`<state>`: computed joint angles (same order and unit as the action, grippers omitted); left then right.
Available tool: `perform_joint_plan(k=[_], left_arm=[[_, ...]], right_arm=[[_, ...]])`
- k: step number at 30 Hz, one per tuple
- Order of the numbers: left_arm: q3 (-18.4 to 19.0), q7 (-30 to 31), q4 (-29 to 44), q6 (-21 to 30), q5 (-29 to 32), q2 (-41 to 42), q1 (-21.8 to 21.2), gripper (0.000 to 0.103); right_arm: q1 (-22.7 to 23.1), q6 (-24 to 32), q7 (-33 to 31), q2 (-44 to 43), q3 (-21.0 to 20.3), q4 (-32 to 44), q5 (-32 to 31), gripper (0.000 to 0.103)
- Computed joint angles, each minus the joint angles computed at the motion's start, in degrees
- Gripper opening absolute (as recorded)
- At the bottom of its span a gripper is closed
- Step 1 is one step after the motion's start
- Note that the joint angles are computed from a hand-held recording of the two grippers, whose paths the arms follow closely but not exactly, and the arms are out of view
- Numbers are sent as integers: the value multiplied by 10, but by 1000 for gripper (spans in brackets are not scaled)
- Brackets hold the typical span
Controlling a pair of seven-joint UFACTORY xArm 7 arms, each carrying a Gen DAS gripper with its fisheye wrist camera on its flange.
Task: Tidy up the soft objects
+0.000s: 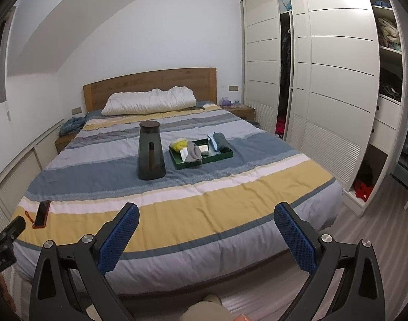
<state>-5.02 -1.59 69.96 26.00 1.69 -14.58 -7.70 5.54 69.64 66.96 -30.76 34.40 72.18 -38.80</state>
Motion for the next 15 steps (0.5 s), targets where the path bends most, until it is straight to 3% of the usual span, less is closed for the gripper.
perform_joint_plan(k=[8,15], left_arm=[[2,-2,-2,-6,-3,-10,2,101],[-10,-34,49,-10,34,35,16,101]], right_arm=[[-3,-7,-4,-7,2,1,-4,103],[-17,-15,-4,19,4,22,-18,103]])
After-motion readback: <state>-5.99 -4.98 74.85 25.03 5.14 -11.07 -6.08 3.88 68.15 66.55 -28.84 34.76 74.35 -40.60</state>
